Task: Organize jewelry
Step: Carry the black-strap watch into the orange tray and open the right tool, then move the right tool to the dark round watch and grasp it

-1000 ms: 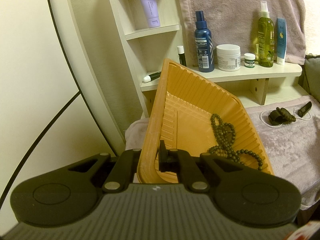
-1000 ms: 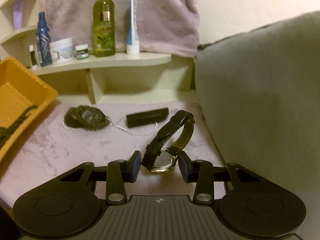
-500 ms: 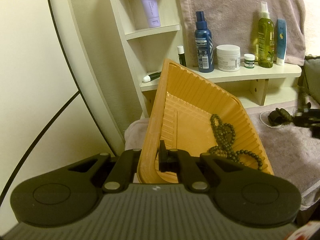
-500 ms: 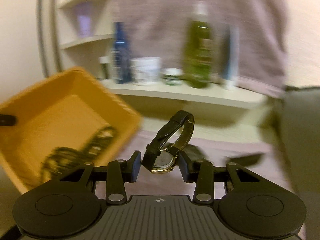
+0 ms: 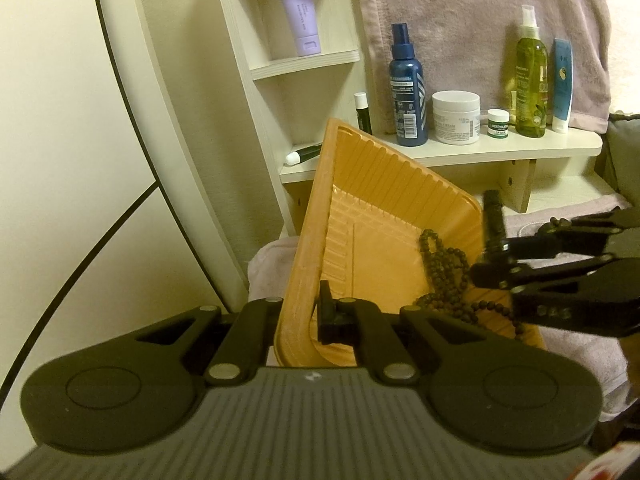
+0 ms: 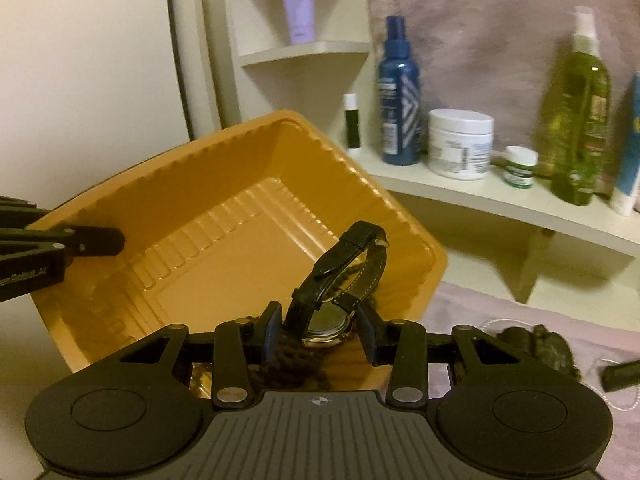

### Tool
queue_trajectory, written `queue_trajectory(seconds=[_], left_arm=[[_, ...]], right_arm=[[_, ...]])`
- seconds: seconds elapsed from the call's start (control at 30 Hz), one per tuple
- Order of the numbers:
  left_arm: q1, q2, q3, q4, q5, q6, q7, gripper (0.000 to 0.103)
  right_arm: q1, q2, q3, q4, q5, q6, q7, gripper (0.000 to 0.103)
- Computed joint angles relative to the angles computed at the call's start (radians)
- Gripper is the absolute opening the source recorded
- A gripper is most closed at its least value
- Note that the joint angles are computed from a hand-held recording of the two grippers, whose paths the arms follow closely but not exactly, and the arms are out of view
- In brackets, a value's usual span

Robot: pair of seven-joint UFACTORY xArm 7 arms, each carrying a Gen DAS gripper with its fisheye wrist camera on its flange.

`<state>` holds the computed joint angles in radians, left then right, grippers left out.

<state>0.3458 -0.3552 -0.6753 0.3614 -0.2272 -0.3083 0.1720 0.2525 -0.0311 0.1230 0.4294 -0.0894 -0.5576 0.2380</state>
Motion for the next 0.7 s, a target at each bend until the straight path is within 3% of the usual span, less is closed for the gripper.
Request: queue_trajectory(seconds=[0.17, 0.2, 0.27, 0.37, 0.7], left_arm=[[0.001, 0.0, -0.004, 0.002, -0.003, 0.0, 0.002, 0.005], [0.001, 0.0, -0.003, 0.001, -0.003, 0.0, 0.002, 0.005], [-0.003, -0.001, 0.001, 0.001, -0.002, 0.001, 0.001, 0.005], [0.0, 0.008, 0.0, 0.006, -0.001, 0.0, 0.005, 0.005], [0.004, 0.004, -0.011, 0.004, -0.019, -0.004, 0.016, 0.005]], right_arm=[[-0.017, 0.051, -0.013, 0.028, -0.107, -0.048, 0.087, 0.041], [-0.026, 0.063, -0.016, 0.027, -0.142, -0.083, 0.108, 0.05], [-0.019, 0.061, -0.006, 0.012, -0.099, -0.118, 0.064, 0.076], [-0.01, 0.045, 0.001, -0.015, -0.044, -0.13, 0.019, 0.077], [-0.011, -0.077, 0.005, -0.185, 0.161, -0.126, 0.022, 0.077]])
